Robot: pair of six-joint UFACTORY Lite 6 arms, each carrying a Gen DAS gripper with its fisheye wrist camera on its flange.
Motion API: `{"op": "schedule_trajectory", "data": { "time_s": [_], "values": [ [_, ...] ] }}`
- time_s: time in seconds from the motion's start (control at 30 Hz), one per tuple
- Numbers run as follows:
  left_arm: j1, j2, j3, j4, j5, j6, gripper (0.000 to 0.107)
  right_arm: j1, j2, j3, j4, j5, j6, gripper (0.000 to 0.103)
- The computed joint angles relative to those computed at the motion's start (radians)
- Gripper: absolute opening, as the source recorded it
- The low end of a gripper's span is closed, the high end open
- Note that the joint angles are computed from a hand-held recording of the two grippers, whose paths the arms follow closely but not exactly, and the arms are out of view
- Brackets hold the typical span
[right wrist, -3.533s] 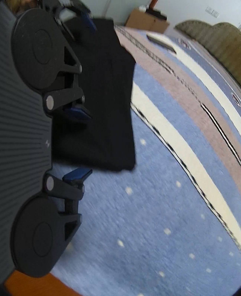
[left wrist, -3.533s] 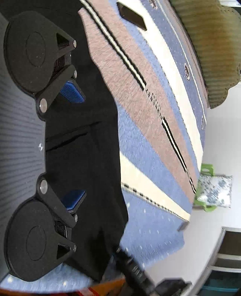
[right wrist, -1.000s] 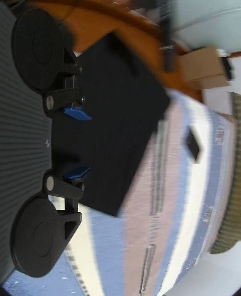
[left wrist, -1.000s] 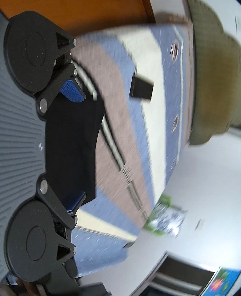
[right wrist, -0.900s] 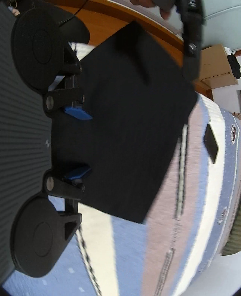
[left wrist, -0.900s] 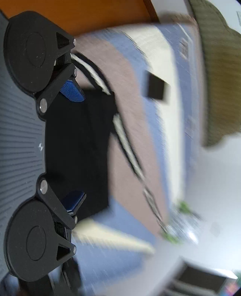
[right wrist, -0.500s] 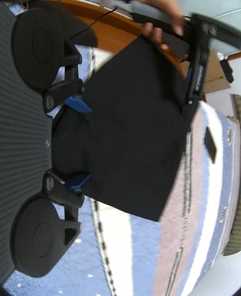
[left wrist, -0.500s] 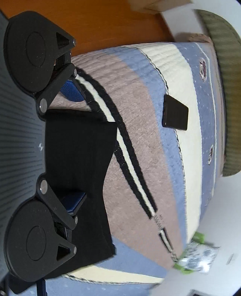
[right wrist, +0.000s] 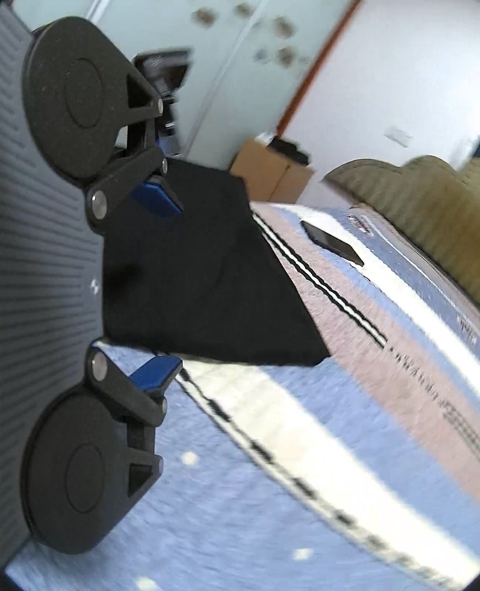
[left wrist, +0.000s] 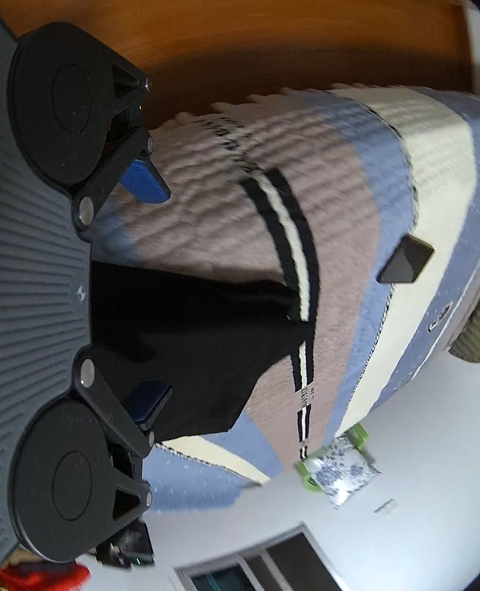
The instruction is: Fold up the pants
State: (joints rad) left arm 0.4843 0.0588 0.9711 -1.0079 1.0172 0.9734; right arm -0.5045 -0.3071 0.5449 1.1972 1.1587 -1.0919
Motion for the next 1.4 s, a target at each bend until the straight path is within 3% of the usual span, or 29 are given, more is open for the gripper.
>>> {"op": "schedule_trajectory", "data": {
  "time_s": [0.23,0.5,0.63,0.87,1.07,1.33,1.4],
  "values": [
    [0.084,0.230,-0.006,-0.093,0.205,0.029,0.103,-0.014,0.011,-0.055,0.021,0.006,0.007,0.081],
    [0.151,0.353,-0.073,-0.207,0.362,0.137,0.103,0.036,0.038,-0.063,0.064,-0.028,0.035,0.083],
    [0.208,0.440,-0.093,-0.264,0.506,0.222,0.103,0.060,0.049,-0.076,0.093,-0.053,0.023,0.083],
    [0.187,0.538,-0.024,-0.316,0.655,0.306,0.103,0.072,0.035,-0.080,0.096,-0.063,0.023,0.083],
    [0.019,0.497,0.112,-0.304,0.496,0.158,0.103,0.084,0.071,-0.080,0.129,-0.056,-0.009,0.083],
    [-0.084,0.512,0.217,-0.354,0.415,0.035,0.103,0.102,0.184,-0.060,0.248,-0.052,-0.068,0.083],
    [-0.073,0.486,0.192,-0.334,0.406,0.065,0.103,0.100,0.217,-0.047,0.268,-0.051,-0.059,0.072]
  ]
}}
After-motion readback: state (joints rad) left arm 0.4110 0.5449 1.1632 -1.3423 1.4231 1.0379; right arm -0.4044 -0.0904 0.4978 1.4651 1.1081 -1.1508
